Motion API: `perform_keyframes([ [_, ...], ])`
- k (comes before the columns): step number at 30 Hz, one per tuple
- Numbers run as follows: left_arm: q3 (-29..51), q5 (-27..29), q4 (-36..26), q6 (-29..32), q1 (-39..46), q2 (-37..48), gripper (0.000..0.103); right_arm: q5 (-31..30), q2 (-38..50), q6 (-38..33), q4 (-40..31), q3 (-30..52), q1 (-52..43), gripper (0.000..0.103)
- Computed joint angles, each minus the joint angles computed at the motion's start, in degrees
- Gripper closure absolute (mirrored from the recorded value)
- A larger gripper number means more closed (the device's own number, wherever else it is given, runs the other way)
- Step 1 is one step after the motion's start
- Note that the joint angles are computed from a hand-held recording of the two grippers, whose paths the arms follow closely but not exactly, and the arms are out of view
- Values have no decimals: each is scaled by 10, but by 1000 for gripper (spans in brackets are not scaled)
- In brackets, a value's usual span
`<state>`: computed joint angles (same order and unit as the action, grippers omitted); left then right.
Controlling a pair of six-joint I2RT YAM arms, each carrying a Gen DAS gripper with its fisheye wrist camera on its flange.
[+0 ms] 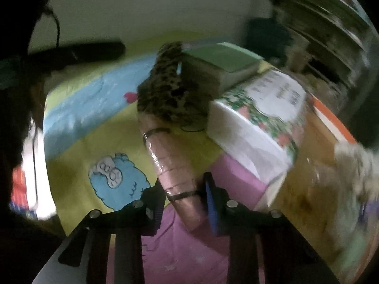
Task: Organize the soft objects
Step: 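Grasp the pink wrapped roll with the right tool while the left grasps the leopard-print cloth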
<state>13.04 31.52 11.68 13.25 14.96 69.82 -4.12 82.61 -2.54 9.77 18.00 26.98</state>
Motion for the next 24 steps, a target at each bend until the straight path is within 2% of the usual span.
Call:
perform_keyframes([
  [3, 4, -36, 56, -35, -42, 63, 20, 29, -62, 78, 32, -57, 29, 77],
  [6, 8, -76, 105, -65, -79, 108, 20, 94, -119, 160, 46, -104, 78, 79],
  [9, 20, -117, 128, -86, -101, 148, 20, 143, -160, 237, 54, -136, 121, 79],
  [11, 30, -120, 127, -97, -105, 168, 20, 161, -171, 277, 63, -151, 143, 79],
  [13, 33, -106, 128, -99, -103, 182, 32, 171, -174, 307, 73, -159, 157, 79],
  [15, 32, -98, 130, -94, -102, 192, 51, 184, -162, 333, 82, -155, 174, 79],
  [16, 32, -90, 133, -90, -102, 198, 57, 184, -165, 342, 85, -159, 175, 79],
  [18, 24, -78, 146, -83, -102, 203, 82, 186, -170, 358, 90, -161, 181, 79],
  [20, 12, -81, 156, -80, -102, 197, 89, 181, -181, 356, 91, -166, 171, 79],
  [24, -13, -69, 160, -73, -94, 162, 91, 196, -206, 368, 76, -171, 180, 79],
])
